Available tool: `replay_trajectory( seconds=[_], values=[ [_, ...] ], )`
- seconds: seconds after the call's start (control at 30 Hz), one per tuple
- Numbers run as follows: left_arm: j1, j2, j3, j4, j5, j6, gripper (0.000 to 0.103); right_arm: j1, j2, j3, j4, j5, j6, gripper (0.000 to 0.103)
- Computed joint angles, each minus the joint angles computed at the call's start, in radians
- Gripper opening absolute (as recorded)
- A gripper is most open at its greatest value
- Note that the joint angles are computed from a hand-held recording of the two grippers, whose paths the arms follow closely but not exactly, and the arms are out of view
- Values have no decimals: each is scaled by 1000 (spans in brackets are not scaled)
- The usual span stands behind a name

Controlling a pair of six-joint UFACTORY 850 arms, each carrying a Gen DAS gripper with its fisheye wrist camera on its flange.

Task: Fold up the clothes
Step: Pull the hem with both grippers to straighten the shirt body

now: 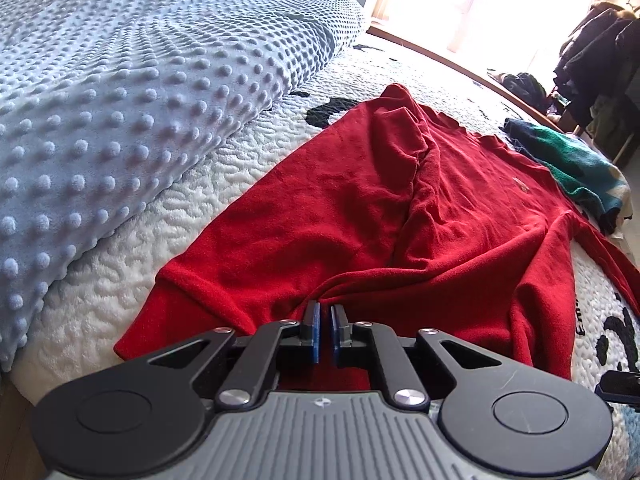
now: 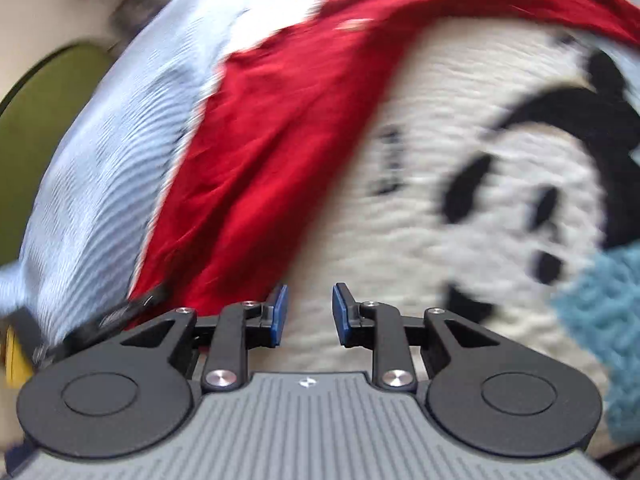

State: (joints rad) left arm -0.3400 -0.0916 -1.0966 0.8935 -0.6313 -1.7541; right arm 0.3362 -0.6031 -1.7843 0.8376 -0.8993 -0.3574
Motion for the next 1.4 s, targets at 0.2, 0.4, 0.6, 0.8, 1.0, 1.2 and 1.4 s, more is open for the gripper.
replay_trajectory(
  seconds=[0.2,0.4,0.6,0.8,1.0,1.2,1.4],
  values=[
    [-5,-6,-7,0,-15,9,9,15,-15,37,84,39,-68,34],
    [-7,-11,-15,-10,-24,27,9,74,-79,-59,53,61,-53,10],
    [2,-9,-20,-44,-15,54,9,39,6,2,57,90,-152,7],
    [21,5,-20,-121,38,90,11,-25,173,65,-335,148,-111,5],
    [11,8,-22,-155,39,110,10,-19,212,156,-579,201,35,12],
    [8,95,59,-133,89,50,17,-138,203,247,-139,146,2,35],
    [25,100,91,-170,174,52,20,-117,186,291,2,133,-136,8]
  ],
)
